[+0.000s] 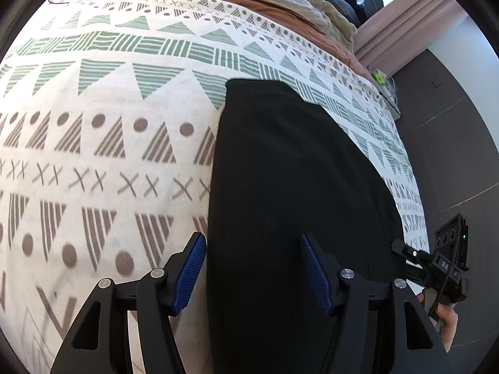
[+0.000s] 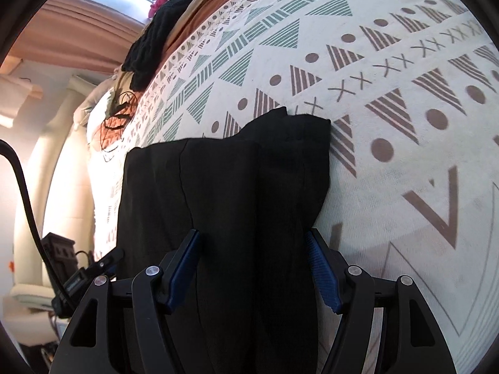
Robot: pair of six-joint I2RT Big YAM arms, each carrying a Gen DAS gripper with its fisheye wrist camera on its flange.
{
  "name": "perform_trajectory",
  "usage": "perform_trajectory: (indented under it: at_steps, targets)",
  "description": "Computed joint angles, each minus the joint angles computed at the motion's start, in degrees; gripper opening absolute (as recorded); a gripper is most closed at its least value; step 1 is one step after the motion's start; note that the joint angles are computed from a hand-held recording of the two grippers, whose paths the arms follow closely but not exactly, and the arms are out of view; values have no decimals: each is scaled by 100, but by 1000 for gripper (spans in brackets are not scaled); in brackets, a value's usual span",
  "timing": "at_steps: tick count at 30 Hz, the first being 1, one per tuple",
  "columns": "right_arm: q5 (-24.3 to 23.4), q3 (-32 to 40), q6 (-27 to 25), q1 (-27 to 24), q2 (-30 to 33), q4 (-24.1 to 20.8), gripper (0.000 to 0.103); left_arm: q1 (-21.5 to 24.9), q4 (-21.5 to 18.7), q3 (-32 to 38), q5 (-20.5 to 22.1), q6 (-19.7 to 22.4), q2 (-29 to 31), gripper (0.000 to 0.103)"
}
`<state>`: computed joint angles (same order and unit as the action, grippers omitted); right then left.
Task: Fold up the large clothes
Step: 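Close both tools on the end of the folded black shirt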
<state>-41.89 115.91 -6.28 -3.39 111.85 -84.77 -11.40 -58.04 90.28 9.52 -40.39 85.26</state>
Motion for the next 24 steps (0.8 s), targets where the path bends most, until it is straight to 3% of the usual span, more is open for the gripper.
perform_trajectory:
  at_steps: [8,10,14,18,19,20,24]
  targets:
    - [-71,88,-73,-135,58,-207,68,88,133,-129,115,7,-49,63]
    - [-58,-31,41,-190,-23,-42,68,106,211,-157,217,9,-51,55]
    - [-261,-203,258,-270,-114,234,42,70,205,-140,120,50,-46,53]
    - [-312,-223,208,-244,-126,267,43,-7,245,-115,23,98,-52,46]
    - [-340,-248,188,-229,-139,296,36,-22,269,-111,12,115,-53,46]
    - [-355,-262,158,-222,-150,323,22,-33,275,-108,-1,134,-53,46]
    - [-198,-398,309,-189,-273,595,16,-40,224,-64,-40,139,-34,46]
